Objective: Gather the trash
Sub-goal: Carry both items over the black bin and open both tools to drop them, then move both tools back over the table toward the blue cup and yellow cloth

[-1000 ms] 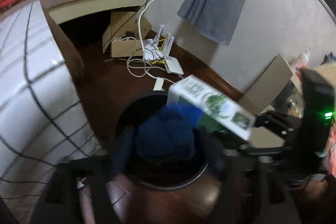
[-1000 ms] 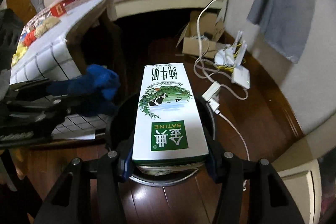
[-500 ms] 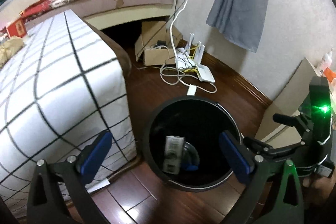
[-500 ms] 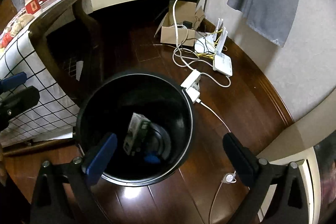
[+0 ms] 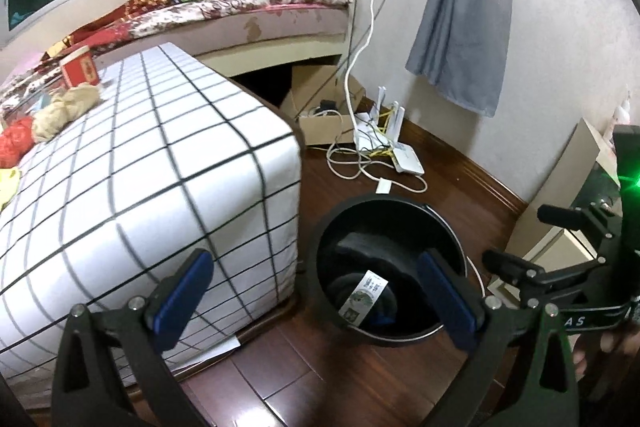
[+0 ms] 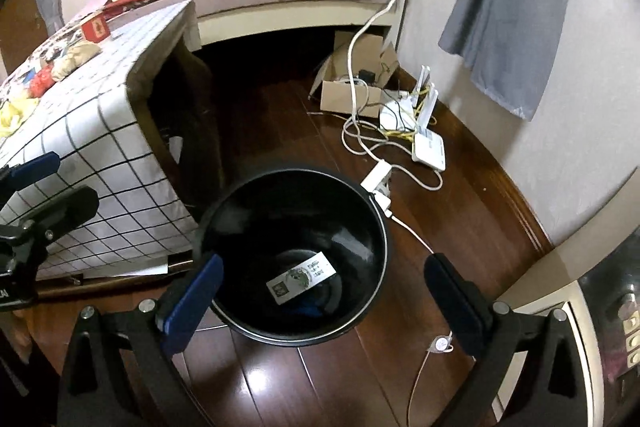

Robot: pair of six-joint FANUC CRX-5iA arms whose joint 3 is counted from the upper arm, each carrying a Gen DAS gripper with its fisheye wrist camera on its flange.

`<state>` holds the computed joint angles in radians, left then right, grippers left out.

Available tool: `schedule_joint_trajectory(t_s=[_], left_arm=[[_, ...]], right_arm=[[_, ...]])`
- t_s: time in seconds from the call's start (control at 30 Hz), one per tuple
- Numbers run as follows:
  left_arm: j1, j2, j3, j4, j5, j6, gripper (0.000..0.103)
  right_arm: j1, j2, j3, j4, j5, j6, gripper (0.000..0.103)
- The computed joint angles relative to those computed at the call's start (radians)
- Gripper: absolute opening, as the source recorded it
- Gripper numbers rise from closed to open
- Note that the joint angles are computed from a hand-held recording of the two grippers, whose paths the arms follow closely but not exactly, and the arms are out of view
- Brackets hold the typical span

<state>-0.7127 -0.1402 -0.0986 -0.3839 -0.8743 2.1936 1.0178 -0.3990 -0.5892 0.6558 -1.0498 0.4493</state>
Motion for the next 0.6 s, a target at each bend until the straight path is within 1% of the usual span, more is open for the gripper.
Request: schedule_joint_trajectory(t_s=[0.2, 0.4, 0.53, 0.6], left_arm=[[-0.006, -0.047, -0.007, -0.048, -0.034, 0.040, 0.102], [0.015, -0.102, -0.021, -0.067, -0.062, 0.066, 0.102], [0.003, -0.139, -0.024, -0.130, -0.104, 0.115, 0.102], [0.010, -0.165, -0.036, -0.143, -0.116, 0.127, 0.102]], right_arm=[[0.045, -0.001, 0.013, 0.041, 0.008, -0.034, 0.102], [0.078, 0.015, 0.029, 0.079, 0.038, -0.065, 0.102], [0.097, 0.040, 0.040, 0.115, 0.086, -0.081, 0.102], [0.105, 0.053, 0.046, 0.124, 0.113, -0.083, 0.102]])
